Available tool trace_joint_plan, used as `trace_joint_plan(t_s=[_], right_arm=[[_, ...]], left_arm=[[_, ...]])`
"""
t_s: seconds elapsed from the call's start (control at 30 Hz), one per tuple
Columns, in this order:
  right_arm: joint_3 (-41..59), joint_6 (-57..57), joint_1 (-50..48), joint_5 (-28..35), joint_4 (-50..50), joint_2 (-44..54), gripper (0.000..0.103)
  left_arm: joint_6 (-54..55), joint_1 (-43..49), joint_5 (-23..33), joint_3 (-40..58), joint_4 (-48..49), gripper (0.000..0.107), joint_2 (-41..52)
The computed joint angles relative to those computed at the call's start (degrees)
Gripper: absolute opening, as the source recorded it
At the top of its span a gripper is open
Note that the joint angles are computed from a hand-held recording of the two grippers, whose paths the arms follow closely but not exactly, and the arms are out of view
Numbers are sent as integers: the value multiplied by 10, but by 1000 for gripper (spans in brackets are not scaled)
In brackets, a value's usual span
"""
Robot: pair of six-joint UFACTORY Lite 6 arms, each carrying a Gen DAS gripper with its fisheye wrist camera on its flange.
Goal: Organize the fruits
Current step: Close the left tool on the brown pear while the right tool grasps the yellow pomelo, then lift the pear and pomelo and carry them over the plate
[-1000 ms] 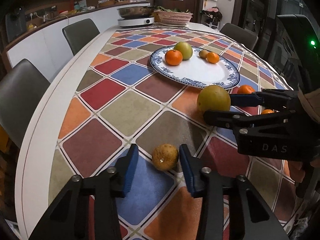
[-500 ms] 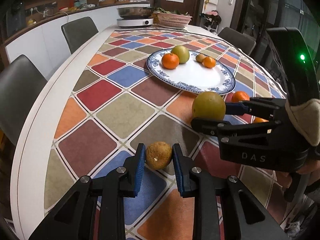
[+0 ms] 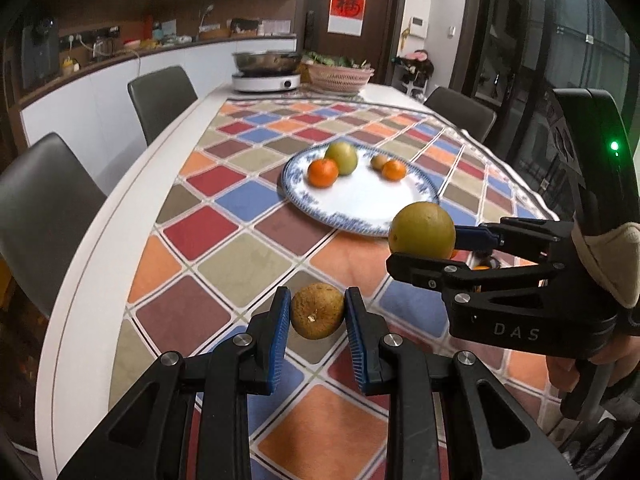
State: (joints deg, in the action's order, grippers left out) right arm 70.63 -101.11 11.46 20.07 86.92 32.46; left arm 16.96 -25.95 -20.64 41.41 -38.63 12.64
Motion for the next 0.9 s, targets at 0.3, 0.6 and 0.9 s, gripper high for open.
trace_joint_plan(t_s=[0.3, 0.6, 0.9], right_arm=[[-82, -39, -38, 30, 32, -108, 52], [-110, -33, -84, 56, 26, -172, 52], [-65, -2, -119, 76, -1, -163, 52]], left_arm=[[97, -48, -10, -4, -113, 28, -67], [203, -70, -10, 51, -204, 28, -75], [261, -60, 13, 155, -222, 28, -17]])
